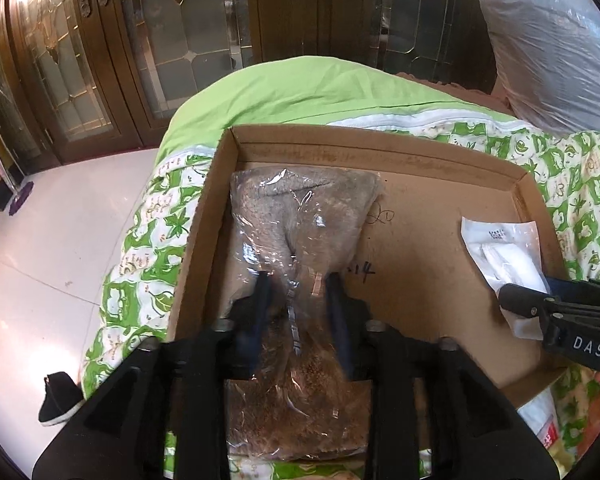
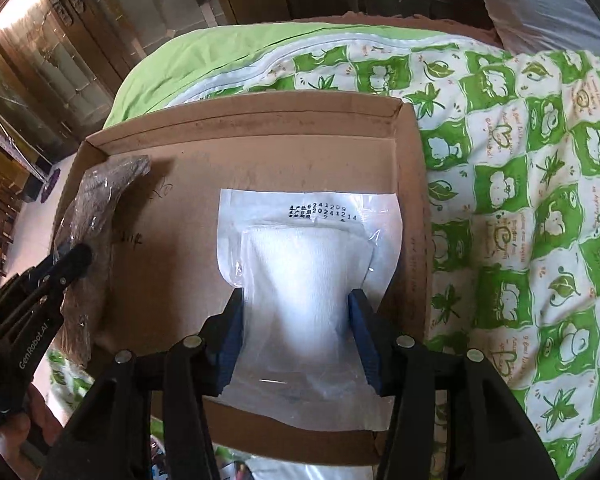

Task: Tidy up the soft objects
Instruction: 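Lower both items into the tray and open both tools, then move the left tool to the blue towel and grasp it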

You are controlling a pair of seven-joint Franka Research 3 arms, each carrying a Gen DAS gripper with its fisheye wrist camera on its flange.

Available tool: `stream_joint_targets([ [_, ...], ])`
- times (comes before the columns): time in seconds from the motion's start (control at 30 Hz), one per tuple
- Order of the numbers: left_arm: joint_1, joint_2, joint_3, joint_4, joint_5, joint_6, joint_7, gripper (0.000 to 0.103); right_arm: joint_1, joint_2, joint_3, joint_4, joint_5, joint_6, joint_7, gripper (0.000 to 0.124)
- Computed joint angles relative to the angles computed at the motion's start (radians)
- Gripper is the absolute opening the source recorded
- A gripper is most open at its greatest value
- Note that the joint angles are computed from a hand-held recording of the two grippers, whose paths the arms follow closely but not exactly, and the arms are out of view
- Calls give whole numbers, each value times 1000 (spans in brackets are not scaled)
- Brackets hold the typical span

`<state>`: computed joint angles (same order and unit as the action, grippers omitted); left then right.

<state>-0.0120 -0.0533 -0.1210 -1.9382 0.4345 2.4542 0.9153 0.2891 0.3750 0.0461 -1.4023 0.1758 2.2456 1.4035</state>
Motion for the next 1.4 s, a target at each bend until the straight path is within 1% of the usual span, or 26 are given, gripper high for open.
stream_joint_targets([
  [0.03,0,2,1,0,-12,0,2,53,0,2,0,3,0,2,1,55],
  [0.1,2,5,2,2,-7,-2,-12,56,-2,3,2,1,10,10,3,61],
  [0.13,2,2,2,1,-4,-2,-20,56,-2,0,3,-7,15,18,4,63],
  [0.2,3,-5,3,-5,-7,3,-24,58,-5,-13,3,-28,21,35,4,72],
  [0.33,4,-22,0,-11,-3,4,-26,59,-18,-40,10,-71,55,65,-24,74],
  [0.47,2,-39,-3,-14,-8,3,-22,59,-28,-71,13,-108,83,89,-45,81],
  [0.53,1,-54,-3,-21,-14,7,-18,59,-29,-79,13,-113,90,107,-53,81],
  [0.63,-2,-88,-6,-40,-24,4,-9,59,-33,-101,12,-129,96,111,-63,81],
  [0.8,-11,-165,-14,-100,-47,-23,8,59,-56,-158,8,-191,140,87,-72,81],
  [0.93,-24,-231,-21,-155,-84,-67,4,59,-68,-211,1,-253,161,62,-63,81],
  [1.03,-40,-270,-24,-190,-116,-111,8,59,-72,-252,-7,-300,152,33,-33,81],
  [1.1,-53,-300,-21,-218,-142,-118,19,59,-76,-282,-12,-326,142,-8,-4,82],
  [1.13,-59,-318,-20,-236,-154,-115,23,62,-79,-297,-13,-335,143,-38,4,82],
  [1.17,-62,-332,-20,-248,-160,-115,23,67,-81,-312,-13,-343,147,-64,3,82],
  [1.2,-65,-352,-20,-265,-166,-112,21,79,-82,-323,-12,-350,149,-73,0,83],
  [1.23,-69,-375,-18,-287,-176,-104,19,82,-82,-346,-12,-369,151,-78,-11,84],
  [1.27,-73,-399,-15,-309,-187,-94,15,82,-83,-380,-12,-398,160,-81,-29,87],
  [1.37,-83,-485,-5,-392,-221,-77,-3,82,-88,-465,-21,-481,218,-76,-74,103],
  [1.4,-87,-510,-1,-416,-235,-76,-9,82,-90,-511,-28,-530,255,-69,-98,103],
])
